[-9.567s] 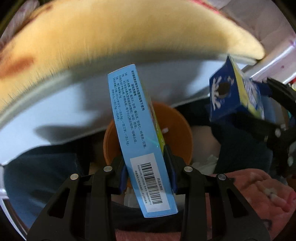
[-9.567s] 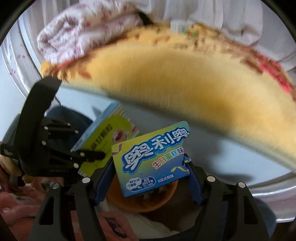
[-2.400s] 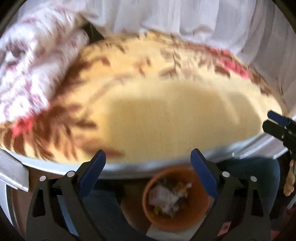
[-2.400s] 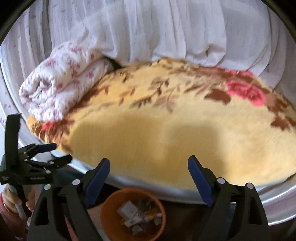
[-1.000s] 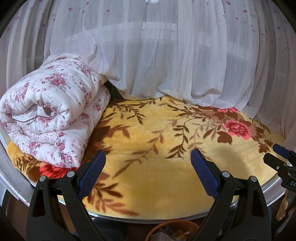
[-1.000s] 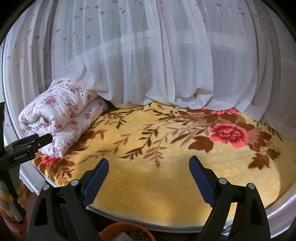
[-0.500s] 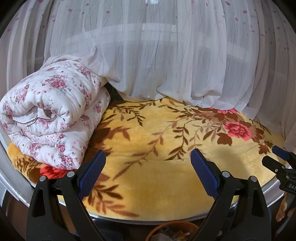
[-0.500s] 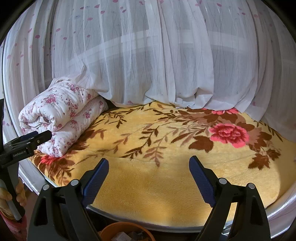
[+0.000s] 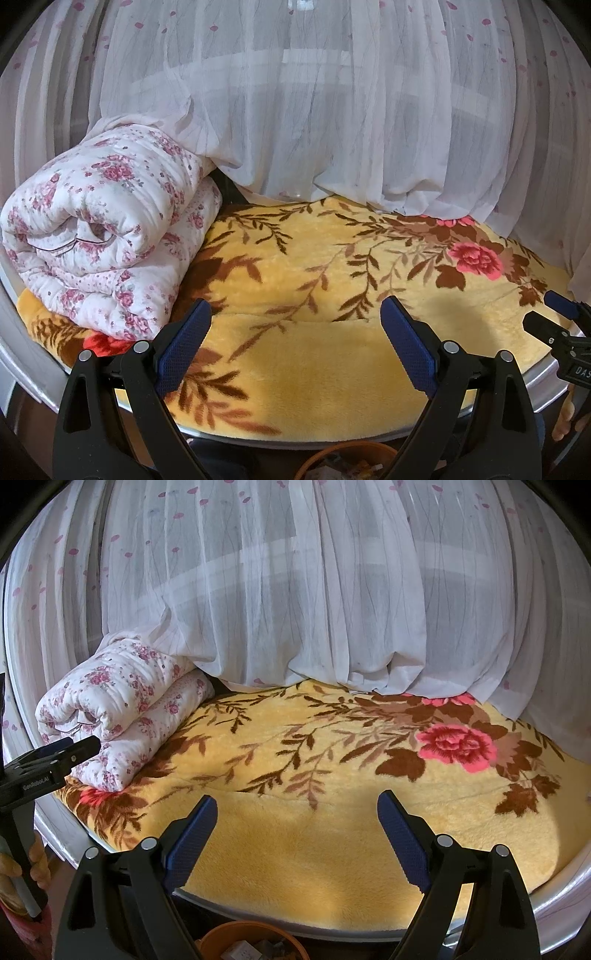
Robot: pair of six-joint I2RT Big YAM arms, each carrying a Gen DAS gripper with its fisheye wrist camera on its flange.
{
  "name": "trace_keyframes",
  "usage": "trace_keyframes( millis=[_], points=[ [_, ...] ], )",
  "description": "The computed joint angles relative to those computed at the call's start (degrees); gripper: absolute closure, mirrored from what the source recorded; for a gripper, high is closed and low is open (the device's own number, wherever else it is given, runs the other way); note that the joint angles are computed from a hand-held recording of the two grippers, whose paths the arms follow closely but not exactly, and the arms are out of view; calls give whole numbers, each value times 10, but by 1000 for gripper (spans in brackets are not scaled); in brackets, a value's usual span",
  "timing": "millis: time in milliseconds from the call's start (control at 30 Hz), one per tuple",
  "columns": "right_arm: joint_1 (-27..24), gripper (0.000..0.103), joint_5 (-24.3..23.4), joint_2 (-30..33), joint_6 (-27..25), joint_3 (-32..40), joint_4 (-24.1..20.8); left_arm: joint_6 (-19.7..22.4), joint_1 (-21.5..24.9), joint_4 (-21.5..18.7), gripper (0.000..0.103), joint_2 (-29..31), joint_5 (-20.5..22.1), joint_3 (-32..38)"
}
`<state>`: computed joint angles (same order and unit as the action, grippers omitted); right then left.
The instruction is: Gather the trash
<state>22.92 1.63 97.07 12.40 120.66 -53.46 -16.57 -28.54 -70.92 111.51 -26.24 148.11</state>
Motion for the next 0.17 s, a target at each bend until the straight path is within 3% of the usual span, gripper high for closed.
trace_keyframes(
  millis=[167],
  points=[
    [-5, 14, -3, -6, -2, -8, 2, 4, 2, -4, 13, 4, 5, 10]
  ],
)
